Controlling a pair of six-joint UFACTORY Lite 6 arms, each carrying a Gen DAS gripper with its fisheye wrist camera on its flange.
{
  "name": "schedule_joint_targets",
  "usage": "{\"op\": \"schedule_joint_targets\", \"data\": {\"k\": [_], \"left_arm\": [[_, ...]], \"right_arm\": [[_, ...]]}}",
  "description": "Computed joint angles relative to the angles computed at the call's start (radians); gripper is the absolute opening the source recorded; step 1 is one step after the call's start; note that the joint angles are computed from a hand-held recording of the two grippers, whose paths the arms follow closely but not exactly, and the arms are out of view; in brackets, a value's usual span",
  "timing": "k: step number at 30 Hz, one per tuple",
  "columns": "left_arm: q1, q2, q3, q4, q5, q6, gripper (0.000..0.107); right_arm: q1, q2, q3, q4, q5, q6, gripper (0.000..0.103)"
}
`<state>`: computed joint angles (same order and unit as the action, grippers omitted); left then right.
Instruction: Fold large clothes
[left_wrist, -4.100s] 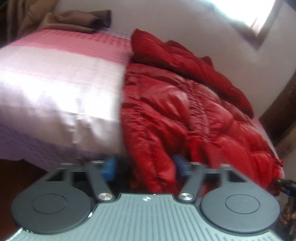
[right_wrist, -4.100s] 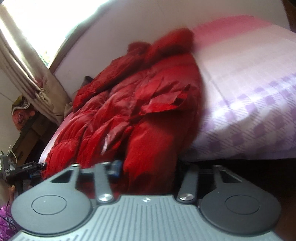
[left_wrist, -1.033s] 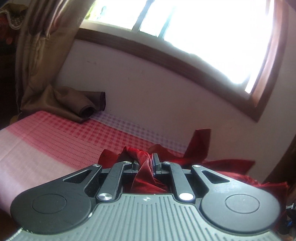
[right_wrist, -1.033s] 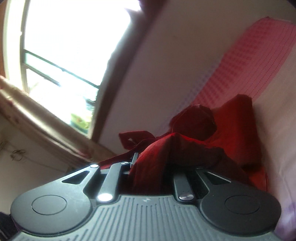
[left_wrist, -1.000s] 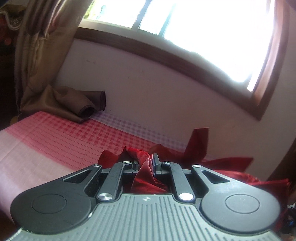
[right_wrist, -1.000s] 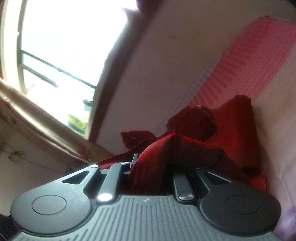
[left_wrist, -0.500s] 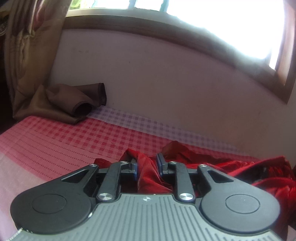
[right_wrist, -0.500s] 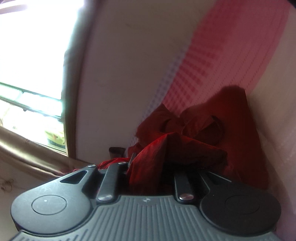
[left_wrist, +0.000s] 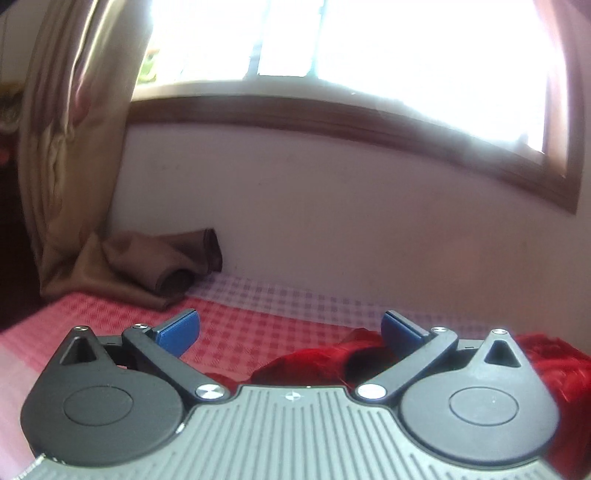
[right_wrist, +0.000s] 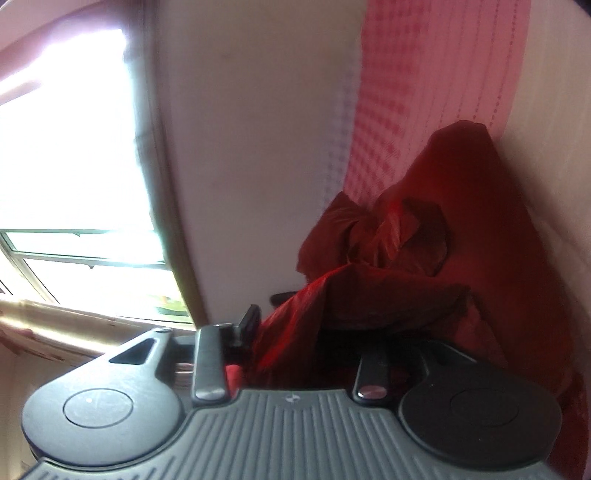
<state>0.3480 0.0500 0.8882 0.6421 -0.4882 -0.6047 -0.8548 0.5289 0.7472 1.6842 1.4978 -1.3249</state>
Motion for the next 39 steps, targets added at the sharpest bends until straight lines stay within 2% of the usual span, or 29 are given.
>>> {"op": "schedule_joint_targets", "data": {"k": [1,2,4,6,7,8,9,10,11,12,13,14,16,18,20,22,25,28,34,37,39], "left_arm": [[0.001,-0.010,-0.013,0.002,-0.015,0.008,0.102],[0.002,-0.028,-0.037,-0.008,-0.033,0.027,0.101],[0.002,-0.057,-0.078,-0.024,-0.075,0.067,0.099],[0.013,-0.074,-0.103,0.025,-0.118,0.062,0.096],[0.018,-0.064,-0.097,0.064,-0.135,0.042,0.090],[0.025,-0.065,-0.097,0.125,-0.148,0.005,0.078],[0.031,-0.055,-0.086,0.203,-0.156,-0.046,0.070],[0.027,-0.040,-0.069,0.255,-0.152,-0.075,0.054],[0.008,-0.028,-0.052,0.280,-0.127,-0.083,0.038],[-0.013,-0.011,-0.037,0.284,-0.103,-0.072,0.031],[-0.034,0.009,-0.023,0.275,-0.088,-0.053,0.022],[-0.057,0.024,-0.019,0.234,-0.076,-0.005,0.020],[-0.100,0.064,-0.006,0.101,-0.072,0.146,0.021],[-0.142,0.138,0.056,-0.025,-0.028,0.267,0.023],[-0.164,0.223,0.142,-0.096,0.034,0.316,0.023],[-0.162,0.307,0.226,-0.135,0.088,0.320,0.023],[-0.134,0.429,0.345,-0.007,0.152,0.154,0.023],[-0.117,0.469,0.341,0.018,0.127,0.103,0.023],[-0.066,0.514,0.335,0.116,0.080,-0.013,0.023],[-0.070,0.516,0.318,0.079,0.077,0.025,0.023],[-0.078,0.519,0.314,0.044,0.083,0.061,0.023]], "right_arm": [[-0.006,0.015,-0.003,0.016,0.034,0.002,0.078],[-0.010,0.038,-0.006,0.051,0.085,0.007,0.096],[-0.035,0.020,-0.036,0.094,0.139,0.006,0.100],[-0.059,-0.059,-0.048,0.075,0.105,-0.038,0.100],[-0.072,-0.132,-0.077,0.070,0.068,-0.071,0.100],[-0.078,-0.236,-0.120,0.071,-0.003,-0.104,0.099],[-0.078,-0.341,-0.146,0.047,-0.076,-0.179,0.097],[-0.066,-0.446,-0.185,0.047,-0.150,-0.231,0.084],[-0.037,-0.550,-0.219,0.041,-0.229,-0.299,0.055],[0.024,-0.655,-0.242,0.033,-0.334,-0.357,0.046],[0.088,-0.760,-0.279,0.046,-0.438,-0.376,0.031],[0.157,-0.836,-0.307,0.071,-0.533,-0.407,0.026],[0.329,-0.921,-0.337,0.171,-0.724,-0.520,0.022],[0.484,-0.954,-0.348,0.315,-0.901,-0.672,0.022],[0.592,-0.908,-0.327,0.513,-1.015,-0.863,0.022],[0.623,-0.812,-0.279,0.623,-1.040,-0.968,0.022],[0.638,-0.700,-0.216,0.672,-1.056,-1.002,0.020],[0.664,-0.622,-0.185,0.730,-1.060,-1.039,0.019],[0.659,-0.554,-0.169,0.667,-1.027,-1.000,0.019],[0.655,-0.517,-0.146,0.672,-1.018,-0.998,0.018],[0.649,-0.468,-0.147,0.731,-0.993,-1.077,0.018]]}}
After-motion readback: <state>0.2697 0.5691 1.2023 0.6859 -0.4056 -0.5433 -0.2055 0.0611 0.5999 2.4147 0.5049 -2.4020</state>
